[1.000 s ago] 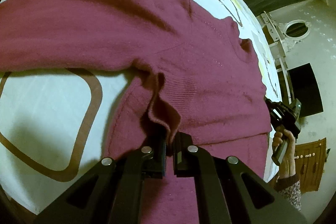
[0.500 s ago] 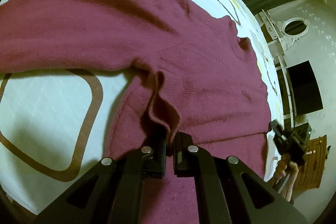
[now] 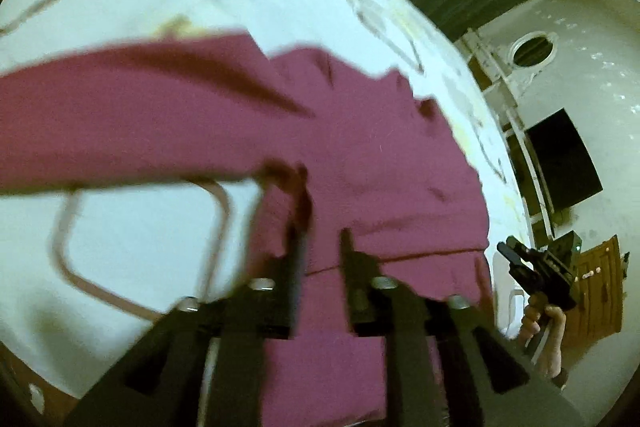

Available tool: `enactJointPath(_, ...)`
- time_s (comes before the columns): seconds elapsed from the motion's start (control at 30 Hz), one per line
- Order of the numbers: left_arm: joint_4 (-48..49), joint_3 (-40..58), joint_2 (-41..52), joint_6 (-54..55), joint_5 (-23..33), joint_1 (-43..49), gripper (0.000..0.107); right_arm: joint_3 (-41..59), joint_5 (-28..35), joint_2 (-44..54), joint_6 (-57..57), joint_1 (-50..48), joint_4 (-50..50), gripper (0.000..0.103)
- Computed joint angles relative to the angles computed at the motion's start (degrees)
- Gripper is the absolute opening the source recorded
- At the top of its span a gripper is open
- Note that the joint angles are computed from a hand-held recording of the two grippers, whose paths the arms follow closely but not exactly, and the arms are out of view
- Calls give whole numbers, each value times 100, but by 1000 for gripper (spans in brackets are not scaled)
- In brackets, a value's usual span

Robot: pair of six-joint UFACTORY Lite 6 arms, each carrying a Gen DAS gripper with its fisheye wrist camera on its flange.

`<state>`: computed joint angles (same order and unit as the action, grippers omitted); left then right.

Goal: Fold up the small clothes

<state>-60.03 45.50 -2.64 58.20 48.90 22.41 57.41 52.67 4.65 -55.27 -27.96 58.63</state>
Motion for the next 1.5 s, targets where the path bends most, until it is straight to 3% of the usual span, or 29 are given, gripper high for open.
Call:
enactJointPath(0.07, 132, 131, -130, 347, 283, 751, 48, -200, -79, -284, 51, 130, -15, 36)
enactJointPath(0.13, 277, 464, 70, 651, 593, 1547, 49, -407, -111, -534, 105, 309, 27, 36)
enactJointPath(0.27, 682, 1998, 1543, 699, 854, 3142, 49, -737, -167, -909, 211, 631, 146, 37)
enactJointPath(0.37, 949, 3451, 2875, 390, 869, 3793, 49, -936, -181, -1182, 315, 831, 154, 37)
enactJointPath(0.5, 1258, 5269, 4455, -157, 933, 4104, 49, -1079, -408, -1413, 539, 1220, 61, 37)
enactJointPath(0.77, 1465, 6604, 5548, -163, 1061, 3943, 49, -1342, -663, -1636, 905, 1658, -85, 37)
enactJointPath(0.83, 1366, 7077, 5817, -198, 1546, 4203, 49, -1417, -655, -1742, 963, 1713, -106, 38)
enactJointPath(0.93, 1465, 7671, 6254, -368, 1854, 4376, 49, -1480, -711, -1824, 1030, 1800, -167, 38)
enactJointPath(1.03, 1362, 7695, 6292, -423, 1915, 4397, 48, -1526, -781, -1807, 1073, 1903, -108, 38)
enactJointPath(1.23, 1226, 6596, 5651, 142, 1723, 4116, 48, -1637, -910, -1914, 1216, 2192, -103, 38)
enactJointPath(1.27, 1194, 6582, 5655, 137, 1785, 4087, 45, -1646, -939, -1932, 1259, 2240, -114, 38)
enactJointPath(1.37, 1249, 7016, 6015, -185, 2305, 4029, 13, -1705, -936, -2050, 1333, 2289, -132, 38)
enactJointPath(1.5, 1349, 6240, 5440, 148, 1988, 3851, 10, -1742, -910, -2156, 1396, 2257, -171, 38)
